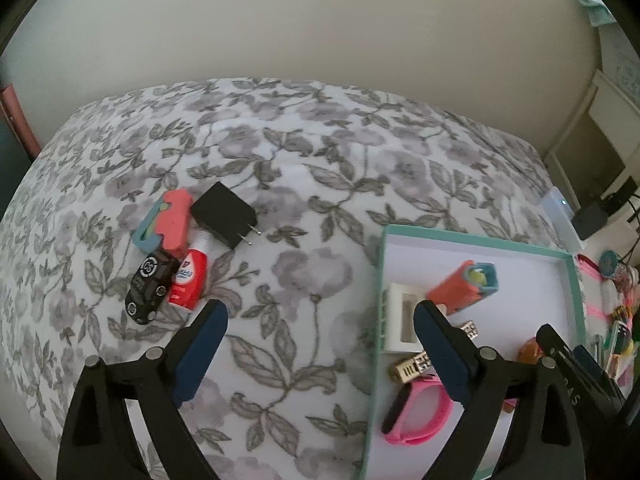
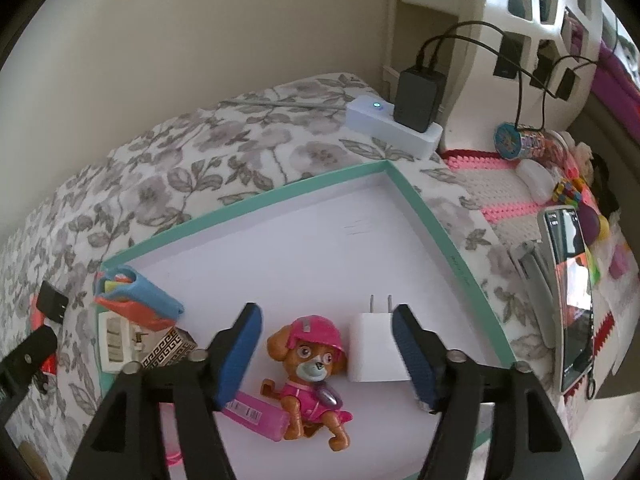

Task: Organize rigid objects
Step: 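Move both open grippers back over the pile of items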

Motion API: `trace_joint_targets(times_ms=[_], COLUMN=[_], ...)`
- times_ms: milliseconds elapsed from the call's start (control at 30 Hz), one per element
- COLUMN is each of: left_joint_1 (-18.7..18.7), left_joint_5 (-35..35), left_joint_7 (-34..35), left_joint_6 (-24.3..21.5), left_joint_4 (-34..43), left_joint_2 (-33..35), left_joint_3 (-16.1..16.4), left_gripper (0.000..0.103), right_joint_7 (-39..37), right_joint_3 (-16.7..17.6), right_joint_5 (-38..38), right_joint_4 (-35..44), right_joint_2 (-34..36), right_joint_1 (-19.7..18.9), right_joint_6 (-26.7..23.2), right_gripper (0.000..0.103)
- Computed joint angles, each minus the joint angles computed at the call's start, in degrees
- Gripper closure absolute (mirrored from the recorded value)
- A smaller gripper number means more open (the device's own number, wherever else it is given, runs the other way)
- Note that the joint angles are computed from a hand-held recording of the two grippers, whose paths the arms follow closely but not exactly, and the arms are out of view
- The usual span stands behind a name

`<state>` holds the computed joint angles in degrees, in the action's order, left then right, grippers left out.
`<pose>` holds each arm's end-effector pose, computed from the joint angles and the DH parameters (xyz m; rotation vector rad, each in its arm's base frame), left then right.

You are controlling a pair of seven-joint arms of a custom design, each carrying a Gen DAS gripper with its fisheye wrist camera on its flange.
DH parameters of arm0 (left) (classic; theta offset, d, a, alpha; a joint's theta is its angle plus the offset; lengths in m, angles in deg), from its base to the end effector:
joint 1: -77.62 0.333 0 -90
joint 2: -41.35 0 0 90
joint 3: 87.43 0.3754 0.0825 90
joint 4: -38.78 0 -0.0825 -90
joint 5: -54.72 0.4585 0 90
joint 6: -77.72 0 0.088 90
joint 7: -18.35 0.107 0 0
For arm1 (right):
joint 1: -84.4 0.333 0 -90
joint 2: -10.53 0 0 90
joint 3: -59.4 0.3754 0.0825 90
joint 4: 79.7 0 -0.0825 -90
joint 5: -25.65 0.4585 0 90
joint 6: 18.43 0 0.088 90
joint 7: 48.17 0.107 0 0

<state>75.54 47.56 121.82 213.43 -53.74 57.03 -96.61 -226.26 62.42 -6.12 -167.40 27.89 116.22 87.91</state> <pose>0.7566 -0.1377 0.5556 -1.6245 2.3151 -0.6368 0.6403 0.3897 0.5331 -1.0190 2.6851 -0.7112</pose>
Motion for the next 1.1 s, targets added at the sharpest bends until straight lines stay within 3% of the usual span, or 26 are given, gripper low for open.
trace_joint_targets(times_ms=[100, 267, 400, 767, 1000, 1100], left_joint_1=[-0.2, 0.0, 0.4, 2.2, 3.9, 4.5], left_joint_5=[1.2, 2.1, 2.9, 3.5, 2.3, 1.9], left_joint_7=[-1.6, -4.3, -6.9, -10.7, -11.3, -12.3], left_joint_6=[-0.2, -2.6, -4.7, -7.5, -7.1, -6.7], left_joint_4=[0.6, 2.9, 4.8, 9.3, 11.9, 12.8], left_joint_2=[0.6, 2.3, 3.7, 6.5, 7.4, 7.7], left_joint_3=[0.5, 1.0, 1.5, 2.1, 2.3, 2.6], left_gripper=[0.008, 0.008, 0.008, 0.008, 0.008, 0.008], right_joint_7=[-0.3, -0.5, -0.6, -1.5, -2.8, -3.6], right_joint_3=[0.1, 0.1, 0.0, -0.4, -1.5, -1.7], right_joint_5=[0.7, 2.0, 2.1, 0.5, -7.6, -9.7], right_joint_4=[-0.1, -0.4, -0.2, 2.3, 8.3, 10.2], right_joint_2=[0.2, 0.4, 0.7, 1.8, 3.7, 4.7], right_joint_1=[-0.2, -0.5, -0.4, 0.6, 3.6, 4.3], right_joint_6=[0.7, 1.5, 1.5, 1.0, -1.8, 0.5], right_gripper=[0.017, 0.016, 0.001, 0.001, 0.001, 0.001])
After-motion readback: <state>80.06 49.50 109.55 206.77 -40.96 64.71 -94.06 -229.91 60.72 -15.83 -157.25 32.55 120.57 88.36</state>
